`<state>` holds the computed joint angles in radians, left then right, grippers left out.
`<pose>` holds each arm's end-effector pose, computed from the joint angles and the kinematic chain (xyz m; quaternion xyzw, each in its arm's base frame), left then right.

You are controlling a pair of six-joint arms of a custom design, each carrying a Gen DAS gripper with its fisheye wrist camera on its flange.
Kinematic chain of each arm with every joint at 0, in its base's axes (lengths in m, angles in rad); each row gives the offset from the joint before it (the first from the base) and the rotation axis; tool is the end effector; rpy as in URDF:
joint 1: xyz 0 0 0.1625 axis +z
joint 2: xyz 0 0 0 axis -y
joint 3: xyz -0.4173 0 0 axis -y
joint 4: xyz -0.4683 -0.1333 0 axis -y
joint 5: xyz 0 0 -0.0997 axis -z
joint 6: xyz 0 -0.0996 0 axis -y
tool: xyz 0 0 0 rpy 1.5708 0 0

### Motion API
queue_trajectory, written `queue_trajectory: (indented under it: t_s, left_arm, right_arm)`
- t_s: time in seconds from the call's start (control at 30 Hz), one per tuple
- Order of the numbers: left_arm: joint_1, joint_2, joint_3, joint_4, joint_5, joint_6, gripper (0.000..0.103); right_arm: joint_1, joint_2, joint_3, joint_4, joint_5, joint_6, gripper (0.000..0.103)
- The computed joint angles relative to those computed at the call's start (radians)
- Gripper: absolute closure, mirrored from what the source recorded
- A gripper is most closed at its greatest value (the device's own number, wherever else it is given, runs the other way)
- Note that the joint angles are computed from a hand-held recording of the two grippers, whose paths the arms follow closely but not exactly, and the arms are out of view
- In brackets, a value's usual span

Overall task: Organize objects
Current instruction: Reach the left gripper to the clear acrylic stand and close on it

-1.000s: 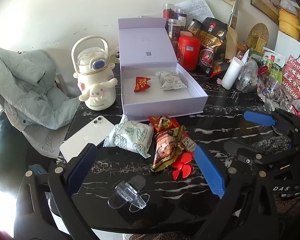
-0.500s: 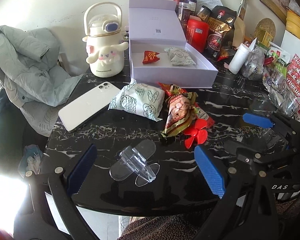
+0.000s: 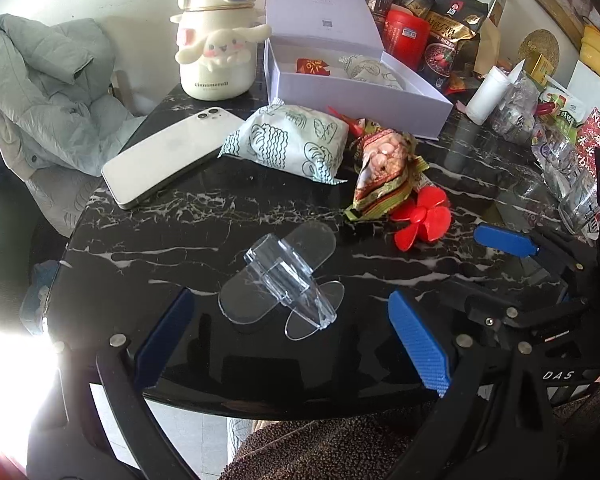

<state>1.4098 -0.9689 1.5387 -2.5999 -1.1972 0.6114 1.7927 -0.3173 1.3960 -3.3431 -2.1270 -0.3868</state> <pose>0.0455 -0.7784 0.2149 0.3212 0.9023 -0.1777 0.2262 0.2435 -0.7124 -0.1213 0.1820 -0.8907 0.3045 0.2842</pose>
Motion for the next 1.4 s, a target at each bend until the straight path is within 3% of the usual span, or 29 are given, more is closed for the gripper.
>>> queue_trajectory:
  t_s: [0.27,0.57,0.6,0.7,0.73,0.8,0.9,0.97,1.03,1.4]
  left_arm:
    - [0.009,0.033,-0.047,0.049,0.022,-0.011,0.005]
    - [0.012,0.066,-0.079,0.015,0.036,0.018,0.005]
    - [0.013,0.069,-0.084,0.016,0.035,0.018,0.005]
    - [0.018,0.073,-0.098,0.029,0.011,0.027,0.005]
    - [0.019,0.074,-0.100,0.032,0.004,0.034,0.006]
    - [0.020,0.073,-0.099,0.030,-0.005,0.048,0.011]
    - [0.017,0.068,-0.091,0.029,-0.015,0.067,0.029]
    - [0.016,0.065,-0.088,0.038,-0.035,0.088,0.049]
    - [0.012,0.062,-0.083,0.051,-0.044,0.108,0.055]
    - [-0.004,0.065,-0.091,0.106,-0.070,0.077,0.063]
  right_arm:
    - [-0.003,0.032,-0.058,0.031,0.023,-0.021,0.029]
    - [0.004,0.064,-0.127,0.059,0.003,-0.081,0.030]
    - [0.002,0.063,-0.130,0.067,0.010,-0.078,0.032]
    - [-0.001,0.068,-0.149,0.112,-0.007,-0.052,0.057]
    - [-0.003,0.066,-0.148,0.120,-0.002,-0.044,0.059]
    - [-0.005,0.058,-0.137,0.128,0.015,-0.047,0.059]
    - [-0.003,0.053,-0.127,0.132,0.013,-0.064,0.059]
    - [-0.004,0.047,-0.117,0.131,0.017,-0.057,0.059]
    - [-0.006,0.041,-0.109,0.130,0.016,-0.051,0.059]
    - [-0.016,-0.007,-0.042,0.086,0.025,-0.009,0.059]
